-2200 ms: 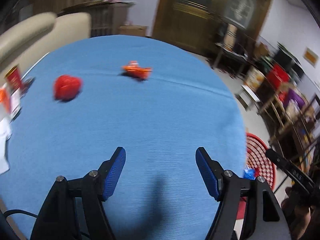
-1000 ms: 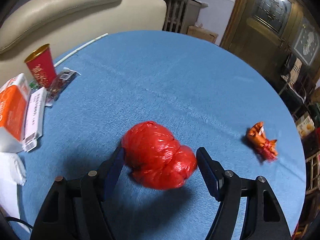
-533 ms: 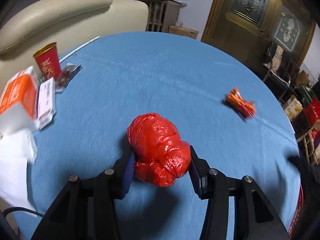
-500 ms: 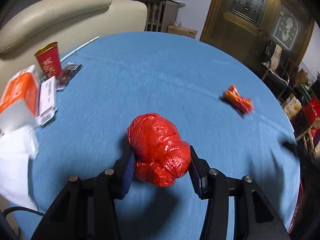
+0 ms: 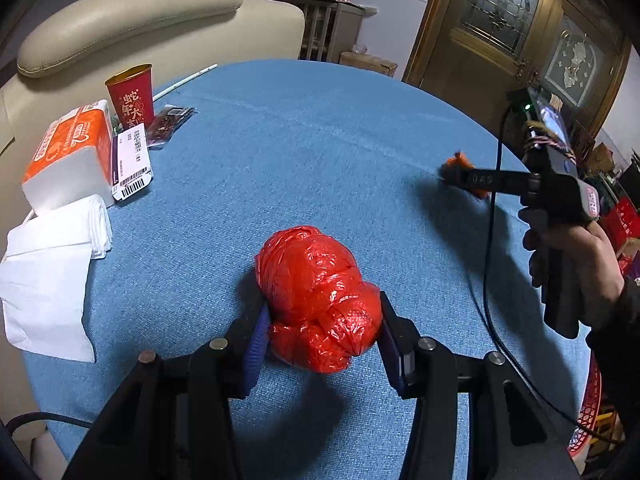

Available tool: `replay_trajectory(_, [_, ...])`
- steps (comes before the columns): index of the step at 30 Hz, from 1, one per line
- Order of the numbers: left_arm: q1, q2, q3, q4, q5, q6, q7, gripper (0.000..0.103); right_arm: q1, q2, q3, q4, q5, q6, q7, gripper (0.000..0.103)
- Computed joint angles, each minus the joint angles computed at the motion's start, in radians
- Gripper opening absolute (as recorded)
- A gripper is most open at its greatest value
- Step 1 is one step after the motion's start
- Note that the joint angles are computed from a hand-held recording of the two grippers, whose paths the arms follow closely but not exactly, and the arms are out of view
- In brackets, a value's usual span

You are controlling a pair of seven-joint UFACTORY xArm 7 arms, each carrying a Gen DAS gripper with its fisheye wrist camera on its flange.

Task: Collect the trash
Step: 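Grasp the red plastic bag with the left gripper while the right gripper grasps the orange wrapper, then carry the red bag and orange wrapper over the red wastebasket with both grippers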

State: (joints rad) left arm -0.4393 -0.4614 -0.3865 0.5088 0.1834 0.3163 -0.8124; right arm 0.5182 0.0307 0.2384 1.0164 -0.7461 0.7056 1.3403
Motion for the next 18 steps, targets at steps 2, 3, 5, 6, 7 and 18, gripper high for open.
replay_trajectory(2, [-0.002, 0.003, 0.005, -0.003, -0.003, -0.007, 0.003, 0.051, -0.002, 0.004, -0.004, -0.002, 0.009, 0.010, -0.008, 0.049])
replay_trajectory(3, [0.001, 0.004, 0.002, -0.002, 0.000, -0.006, 0.000, 0.051, -0.003, -0.008, -0.005, -0.010, 0.023, 0.010, -0.011, 0.042])
replay_trajectory(5, [0.001, 0.006, 0.001, -0.002, 0.001, -0.013, 0.000, 0.051, -0.008, -0.035, -0.002, -0.033, 0.039, -0.007, -0.011, 0.039])
replay_trajectory(6, [0.001, 0.004, -0.002, -0.001, 0.003, -0.013, -0.002, 0.051, -0.009, -0.050, 0.003, -0.045, 0.034, -0.006, -0.002, 0.039])
replay_trajectory(7, [0.001, 0.005, -0.004, 0.000, 0.005, -0.013, -0.002, 0.051, -0.010, -0.075, 0.011, -0.065, 0.026, -0.007, 0.012, 0.039])
replay_trajectory(18, [-0.017, -0.029, -0.024, -0.015, 0.007, -0.010, -0.020, 0.051, -0.037, -0.325, 0.163, -0.264, 0.085, -0.060, 0.169, 0.039])
